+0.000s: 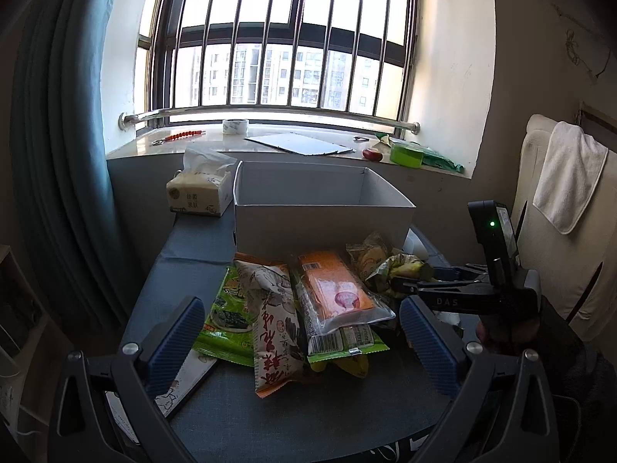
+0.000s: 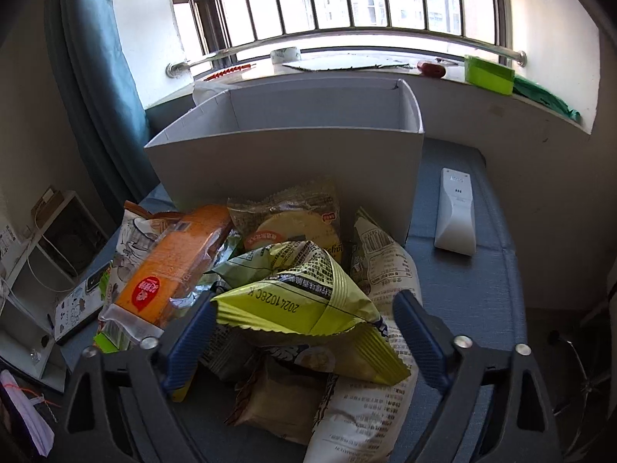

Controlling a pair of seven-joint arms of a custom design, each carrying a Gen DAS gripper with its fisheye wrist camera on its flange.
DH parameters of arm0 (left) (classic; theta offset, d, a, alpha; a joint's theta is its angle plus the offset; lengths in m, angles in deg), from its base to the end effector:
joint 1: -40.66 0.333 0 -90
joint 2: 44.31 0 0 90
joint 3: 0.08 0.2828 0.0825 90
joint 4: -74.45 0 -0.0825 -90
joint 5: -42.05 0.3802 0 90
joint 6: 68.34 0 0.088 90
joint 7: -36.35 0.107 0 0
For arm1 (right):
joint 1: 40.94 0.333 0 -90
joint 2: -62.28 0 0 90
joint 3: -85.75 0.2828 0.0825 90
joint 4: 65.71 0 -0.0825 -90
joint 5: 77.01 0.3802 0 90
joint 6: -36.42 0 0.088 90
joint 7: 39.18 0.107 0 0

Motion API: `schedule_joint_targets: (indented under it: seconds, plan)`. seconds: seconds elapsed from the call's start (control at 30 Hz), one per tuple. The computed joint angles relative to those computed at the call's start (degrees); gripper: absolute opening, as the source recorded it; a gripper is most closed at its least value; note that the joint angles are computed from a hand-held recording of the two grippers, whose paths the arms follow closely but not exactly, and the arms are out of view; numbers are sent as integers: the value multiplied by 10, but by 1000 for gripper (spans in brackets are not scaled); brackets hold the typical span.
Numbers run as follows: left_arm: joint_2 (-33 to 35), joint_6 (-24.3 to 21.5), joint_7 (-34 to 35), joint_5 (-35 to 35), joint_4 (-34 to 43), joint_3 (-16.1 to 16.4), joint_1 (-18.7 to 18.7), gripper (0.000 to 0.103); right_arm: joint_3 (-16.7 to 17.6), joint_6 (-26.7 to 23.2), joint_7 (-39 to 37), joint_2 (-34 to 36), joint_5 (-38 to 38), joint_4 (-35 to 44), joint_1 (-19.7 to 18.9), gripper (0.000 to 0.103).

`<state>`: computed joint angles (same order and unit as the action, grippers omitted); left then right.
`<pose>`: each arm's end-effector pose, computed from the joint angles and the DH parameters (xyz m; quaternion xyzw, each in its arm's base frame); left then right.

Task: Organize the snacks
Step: 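Grasp the yellow chip bag with the right gripper while the left grasps the orange cake bar, then lower the orange cake bar and yellow chip bag into the white box, open both grippers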

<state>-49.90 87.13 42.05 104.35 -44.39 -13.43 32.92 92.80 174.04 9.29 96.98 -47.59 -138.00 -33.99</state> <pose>0.5160 -0.2364 0.5083 -0.6886 0.5393 -0.3508 0.3345 0.7291 0.1608 0.4426 -0.8356 0.4207 -0.0911 0.3413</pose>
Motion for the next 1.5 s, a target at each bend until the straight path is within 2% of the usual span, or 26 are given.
schedule_joint_targets:
  seconds: [0.03,0.07,0.1,0.27,0.37,0.43,0.5,0.6,0.67,0.77,0.83,0.9,0.93,0.97,1.0,1.03,1.07,1.1,1.13,1.23,1.27,1.3,1.33,1.37,1.43,1.5]
  plan:
    - [5,2,3,-4,2,1,0,103,3,-4,-11,4,1,6,-2,64]
    - [10,0,11,-12,4,2,-1,103,8,-3,-24,0,7,1,-7,55]
    - [16,-1,16,-17,8,2,-2,103,11,2,-31,-8,16,-9,-10,53]
    - [51,17,55,-50,30,13,-8,103,41,19,-102,-66,128,-78,-49,49]
    - [92,11,122,-104,69,19,-16,103,39,10,-116,-104,199,-113,-64,49]
    - [131,-15,179,-145,114,22,-25,103,35,24,-141,-137,243,-149,-66,49]
    - [176,-46,222,-173,173,28,-37,103,29,64,-176,-180,283,-201,-58,49]
    - [258,-128,275,-202,291,43,-65,103,11,133,-201,-234,320,-268,-37,49]
    - [322,-205,311,-235,387,52,-83,103,-1,143,-216,-256,351,-292,-30,49]
    - [397,-251,350,-289,490,63,-93,103,-18,145,-239,-277,378,-313,-20,49]
    - [422,-277,341,-282,527,88,-114,84,-27,139,-245,-280,383,-316,-15,49]
    - [405,-240,334,-298,492,86,-104,60,-34,129,-248,-279,391,-316,-14,49]
    - [386,-214,318,-296,461,90,-102,57,-36,129,-243,-278,387,-317,-12,49]
    - [367,-194,302,-292,433,94,-101,45,-38,128,-236,-276,385,-315,-11,49]
    - [352,-190,281,-269,413,105,-109,6,-39,122,-235,-273,387,-313,-12,49]
    - [339,-187,276,-262,397,106,-108,1,-39,120,-235,-272,388,-313,-12,49]
    - [322,-152,289,-284,368,92,-87,0,-39,120,-237,-272,388,-312,-11,49]
    - [310,-131,310,-314,347,77,-67,0,-38,119,-238,-272,384,-313,-10,49]
    - [302,-133,311,-326,337,74,-62,0,-38,123,-238,-273,381,-314,-8,49]
    - [281,-127,302,-312,308,77,-65,6,-37,124,-236,-272,381,-315,-6,49]
    - [283,-135,306,-313,314,75,-66,27,-37,123,-234,-270,379,-314,-5,49]
    - [289,-149,310,-311,326,74,-70,58,-37,121,-230,-268,374,-312,-5,49]
    - [296,-153,311,-302,338,75,-76,77,-36,120,-229,-269,375,-313,-5,49]
    - [305,-152,309,-287,350,79,-83,103,-36,119,-232,-270,376,-314,-5,50]
    - [329,-164,313,-266,386,84,-96,103,-35,125,-236,-272,371,-319,-2,50]
    - [376,-209,344,-289,457,77,-99,103,-36,128,-232,-271,366,-320,-1,50]
